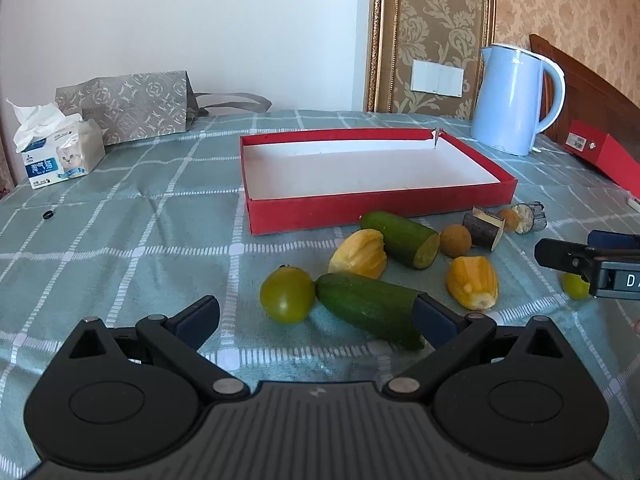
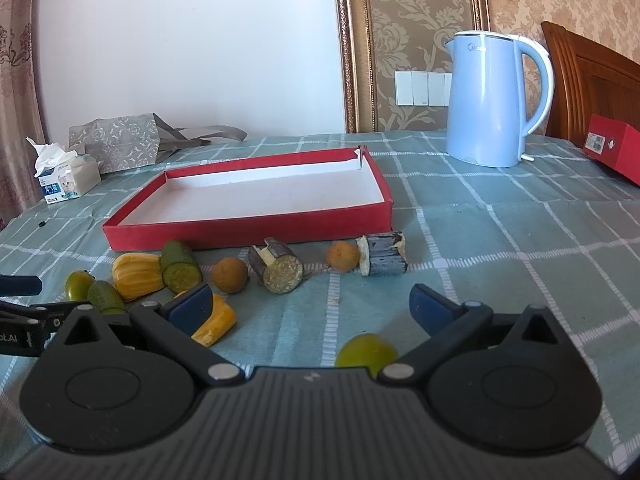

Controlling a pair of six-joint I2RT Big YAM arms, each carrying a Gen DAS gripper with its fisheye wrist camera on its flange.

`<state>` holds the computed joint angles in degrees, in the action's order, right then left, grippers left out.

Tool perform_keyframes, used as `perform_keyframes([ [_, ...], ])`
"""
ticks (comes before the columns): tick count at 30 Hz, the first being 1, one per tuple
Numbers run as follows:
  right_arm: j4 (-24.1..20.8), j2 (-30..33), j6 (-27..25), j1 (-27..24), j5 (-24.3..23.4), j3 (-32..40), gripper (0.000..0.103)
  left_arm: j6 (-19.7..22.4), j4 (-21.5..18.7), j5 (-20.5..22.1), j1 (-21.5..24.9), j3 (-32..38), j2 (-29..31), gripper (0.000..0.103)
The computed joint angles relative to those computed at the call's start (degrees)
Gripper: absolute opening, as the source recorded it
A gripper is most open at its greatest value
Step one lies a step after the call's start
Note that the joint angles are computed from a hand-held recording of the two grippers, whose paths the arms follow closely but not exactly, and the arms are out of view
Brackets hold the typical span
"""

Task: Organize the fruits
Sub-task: 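Move the left tool toward the green lime in front of the tray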

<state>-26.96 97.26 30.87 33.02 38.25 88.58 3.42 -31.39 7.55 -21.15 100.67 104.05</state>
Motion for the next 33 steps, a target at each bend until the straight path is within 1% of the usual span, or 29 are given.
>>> perform_keyframes([
  [7,-0.3,0.1,0.6,-0.2,-0.4,0.1,0.103,3.0,0.7,0.8,0.2,-0.8,-0.5,0.103],
  [10,0.0,0.1,0.6,-0.2,-0.2,0.0,0.103,4.0,1.5,0.6,0.2,-1.6,-1.0,0.103],
  [13,0.1,0.0,0.6,-0.2,-0.4,-0.1,0.103,5.4,1.3,0.2,0.2,-1.6,-1.0,0.103],
  [18,0.3,0.0,0.2,-0.1,-0.2,-0.1,0.103,9.7,1.6,0.1,1.0,-2.4,-1.2,0.103],
  [21,0.3,0.2,0.2,0.0,-0.4,0.1,0.103,11.8,1.2,-0.1,1.2,-1.3,-0.4,0.103],
  [22,0.2,0.3,0.2,0.0,-0.6,0.3,0.103,12.8,1.6,0.2,1.2,-1.0,0.0,0.103],
  [25,-0.2,0.7,0.0,0.1,-0.5,0.7,0.103,16.8,-0.1,1.2,1.4,1.3,1.8,0.103],
  [26,-0.2,0.7,0.0,0.1,-0.4,0.7,0.103,17.9,0.3,1.0,1.4,1.4,2.1,0.103],
  [27,-0.3,0.7,0.1,0.1,-0.4,0.7,0.103,18.6,0.0,1.4,1.5,1.9,2.4,0.103],
  [31,-0.7,0.9,0.7,-0.1,-0.5,1.0,0.103,19.3,-4.0,5.9,2.7,5.8,4.5,0.103],
  [33,-1.0,1.2,0.7,-0.1,-0.8,1.3,0.103,19.8,-4.2,7.4,3.1,6.3,4.9,0.103],
])
